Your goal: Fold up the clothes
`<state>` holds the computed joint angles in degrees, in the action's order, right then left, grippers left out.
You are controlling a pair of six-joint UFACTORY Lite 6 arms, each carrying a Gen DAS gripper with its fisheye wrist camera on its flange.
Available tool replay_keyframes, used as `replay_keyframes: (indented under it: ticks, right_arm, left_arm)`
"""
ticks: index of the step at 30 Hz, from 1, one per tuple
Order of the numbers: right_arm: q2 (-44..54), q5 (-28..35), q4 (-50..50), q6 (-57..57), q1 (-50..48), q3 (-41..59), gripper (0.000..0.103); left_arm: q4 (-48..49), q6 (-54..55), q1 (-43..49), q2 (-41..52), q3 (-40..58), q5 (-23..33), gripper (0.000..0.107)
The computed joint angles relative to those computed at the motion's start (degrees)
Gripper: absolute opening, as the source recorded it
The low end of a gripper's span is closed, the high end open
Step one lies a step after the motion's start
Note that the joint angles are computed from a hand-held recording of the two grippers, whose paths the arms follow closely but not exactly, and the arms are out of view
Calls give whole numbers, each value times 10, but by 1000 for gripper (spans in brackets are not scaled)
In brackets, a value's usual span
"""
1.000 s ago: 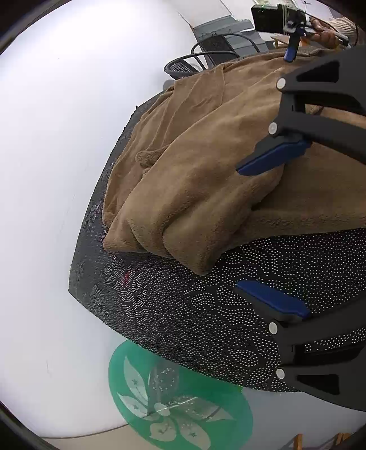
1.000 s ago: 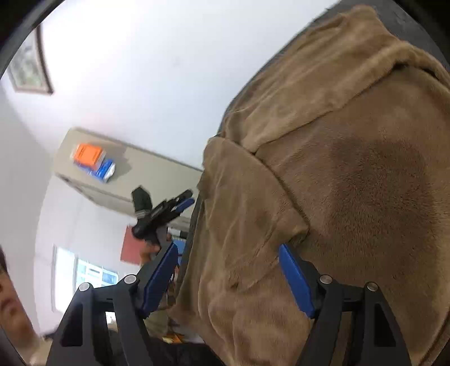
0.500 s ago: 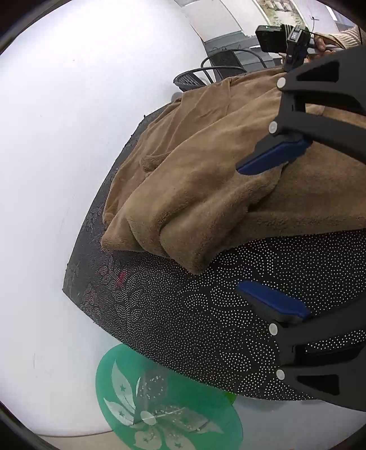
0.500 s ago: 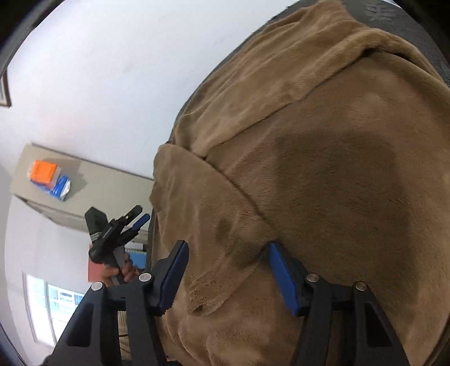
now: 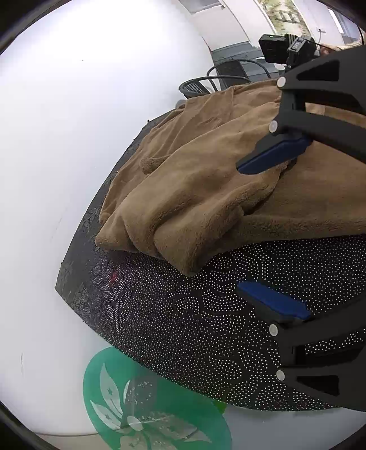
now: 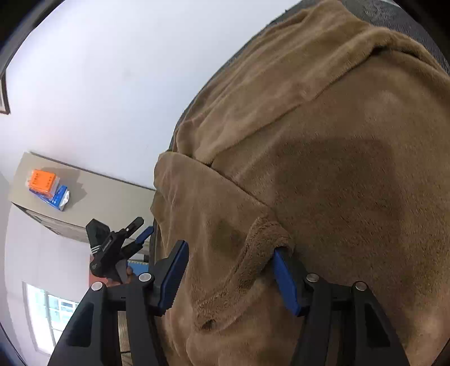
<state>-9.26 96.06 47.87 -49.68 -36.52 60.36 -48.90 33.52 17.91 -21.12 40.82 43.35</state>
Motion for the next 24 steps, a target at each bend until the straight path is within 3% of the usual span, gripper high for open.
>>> replay_keyframes:
  ticks: [1, 5, 11, 15, 24]
  right_arm:
    - [-5, -9, 6, 3, 8, -5, 61]
    - [-29, -79, -11, 31, 90, -23, 35]
    - [-52, -124, -60, 15, 148, 7, 11]
    - [-44, -141, -40, 6, 171, 123, 9]
    - [80, -227, 4, 16, 235, 523, 9]
  left_arm:
    - [-3, 0, -1, 3, 2, 1, 82]
    - [13, -21, -23, 9, 22, -2, 82]
    - [72, -75, -55, 22, 82, -4, 82]
    - [120, -108, -72, 45, 135, -13, 82]
    - [149, -150, -84, 183, 253, -61, 82]
